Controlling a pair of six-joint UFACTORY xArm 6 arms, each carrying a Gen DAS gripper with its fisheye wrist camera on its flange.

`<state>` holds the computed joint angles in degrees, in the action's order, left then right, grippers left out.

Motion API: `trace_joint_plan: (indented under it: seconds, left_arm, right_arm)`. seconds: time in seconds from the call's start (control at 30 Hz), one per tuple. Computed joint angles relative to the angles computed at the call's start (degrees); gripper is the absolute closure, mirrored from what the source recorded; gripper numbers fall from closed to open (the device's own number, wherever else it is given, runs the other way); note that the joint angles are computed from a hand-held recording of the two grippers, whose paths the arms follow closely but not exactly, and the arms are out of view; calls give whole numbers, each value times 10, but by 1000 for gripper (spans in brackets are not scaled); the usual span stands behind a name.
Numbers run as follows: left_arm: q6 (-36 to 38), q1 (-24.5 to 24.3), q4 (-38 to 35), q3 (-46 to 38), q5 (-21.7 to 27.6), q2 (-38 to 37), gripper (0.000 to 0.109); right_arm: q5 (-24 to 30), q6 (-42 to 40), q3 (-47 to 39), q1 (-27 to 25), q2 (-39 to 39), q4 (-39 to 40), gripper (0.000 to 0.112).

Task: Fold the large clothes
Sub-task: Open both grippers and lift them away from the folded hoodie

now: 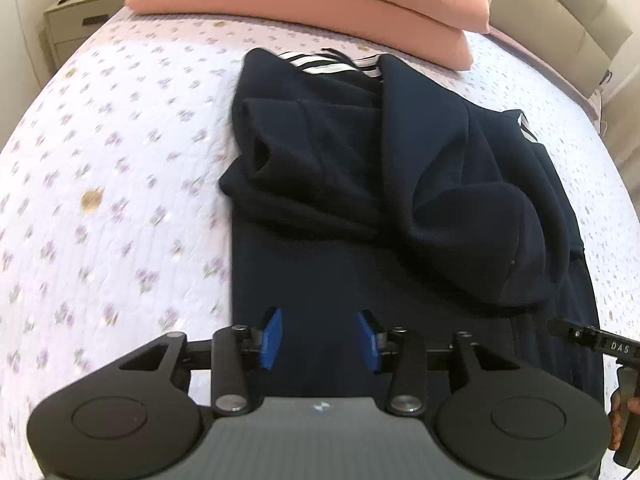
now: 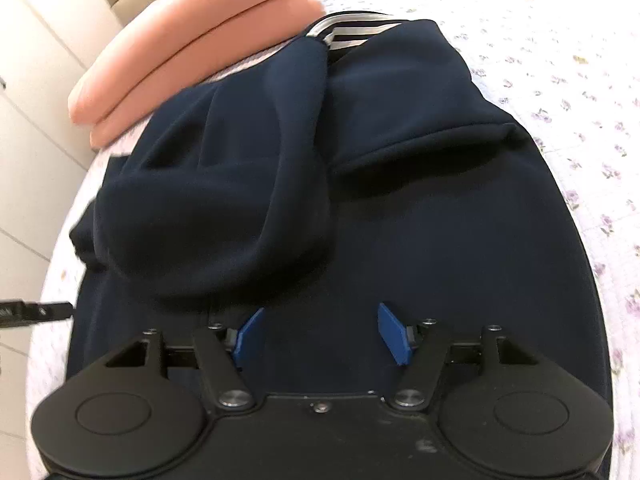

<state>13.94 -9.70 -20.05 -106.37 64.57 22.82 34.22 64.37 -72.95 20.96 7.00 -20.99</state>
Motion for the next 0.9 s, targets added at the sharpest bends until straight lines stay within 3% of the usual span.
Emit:
trace_joint_plan:
  seconds: [0.17, 0.37, 0.5, 0.67, 0.77, 0.9]
  left_arm:
    - [29, 39, -36, 52, 23, -39, 63]
    - [87, 93, -86, 140, 44, -102, 64]
    - [118, 124, -115, 192, 81, -134, 70]
    - [145, 148, -150, 260, 88, -171, 72]
    - [161, 159, -170, 285, 101, -190, 72]
    - [164, 171, -178, 311, 135, -213, 73]
  right_arm:
    - [-1, 35, 33, 19, -26, -58, 32]
    - [-52, 106, 118, 29, -84, -152, 31]
    - [-26, 200, 182, 31, -157, -210, 27]
    - [24, 225, 293, 28, -293, -182, 27]
    - [23, 260, 370, 27, -380, -178, 27]
    - [-36, 271, 459, 31, -471, -145, 27]
